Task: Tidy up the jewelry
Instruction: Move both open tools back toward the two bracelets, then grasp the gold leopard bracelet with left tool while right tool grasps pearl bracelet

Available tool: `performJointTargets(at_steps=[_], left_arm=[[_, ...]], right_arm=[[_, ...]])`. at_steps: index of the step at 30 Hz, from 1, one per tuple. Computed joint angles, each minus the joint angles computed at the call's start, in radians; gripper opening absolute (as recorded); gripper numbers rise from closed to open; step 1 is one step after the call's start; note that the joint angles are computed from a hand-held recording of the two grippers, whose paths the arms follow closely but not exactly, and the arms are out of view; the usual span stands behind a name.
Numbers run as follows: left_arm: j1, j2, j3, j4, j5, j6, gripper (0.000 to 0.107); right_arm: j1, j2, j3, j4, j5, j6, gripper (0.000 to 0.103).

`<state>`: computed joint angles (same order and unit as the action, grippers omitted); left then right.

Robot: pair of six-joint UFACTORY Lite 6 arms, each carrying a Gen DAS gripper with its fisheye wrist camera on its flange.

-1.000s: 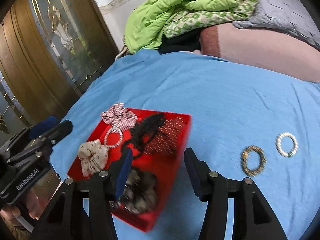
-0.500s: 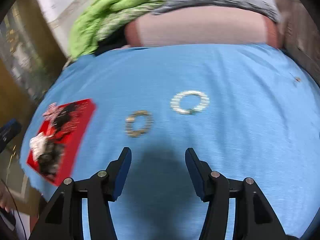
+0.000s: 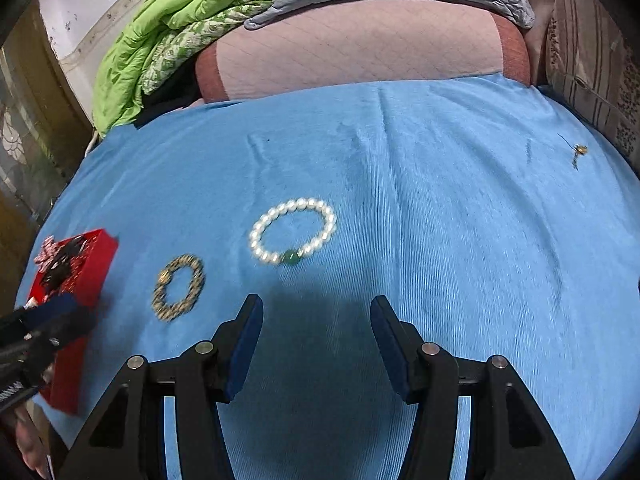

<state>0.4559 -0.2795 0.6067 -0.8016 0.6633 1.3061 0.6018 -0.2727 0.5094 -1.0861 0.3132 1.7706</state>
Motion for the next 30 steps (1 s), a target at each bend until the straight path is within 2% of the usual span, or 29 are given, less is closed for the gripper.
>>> performJointTargets(at_steps=[5, 10, 17, 20, 24, 27, 28, 30], left_arm=[[-0.086, 0.149, 0.038, -0.066, -0.081, 0.007, 0.037], [-0.132, 0.236, 0.065, -0.097, -0.114, 0.009, 0.037], [-0.177, 0.234, 0.033, -0.187, -0.196, 0.074, 0.037], [-0.203, 0.22, 0.003, -0.258, -0.243, 0.12, 0.039], [-0.256, 0.185, -0.05, -0.364, -0.321, 0.206, 0.046], [-0.291, 0.162, -0.079, -0.443, -0.373, 0.264, 0.047], [-0.293, 0.157, -0.083, -0.447, -0.378, 0.264, 0.047], [-0.29, 0.162, -0.07, -0.387, -0.374, 0.202, 0.044]], right_arm=[[-0.108, 0.123, 0.078, -0.127, -0.079, 0.049, 0.06], [-0.161, 0.243, 0.152, -0.249, -0.12, 0.124, 0.06], [-0.186, 0.357, 0.216, -0.505, -0.137, 0.342, 0.06], [-0.188, 0.389, 0.24, -0.514, -0.13, 0.333, 0.061], [-0.155, 0.433, 0.287, -0.362, -0.075, 0.165, 0.062], [-0.147, 0.433, 0.287, -0.34, -0.059, 0.14, 0.062], [-0.147, 0.433, 0.288, -0.337, -0.057, 0.138, 0.061], [-0.143, 0.42, 0.279, -0.343, -0.043, 0.149, 0.053]])
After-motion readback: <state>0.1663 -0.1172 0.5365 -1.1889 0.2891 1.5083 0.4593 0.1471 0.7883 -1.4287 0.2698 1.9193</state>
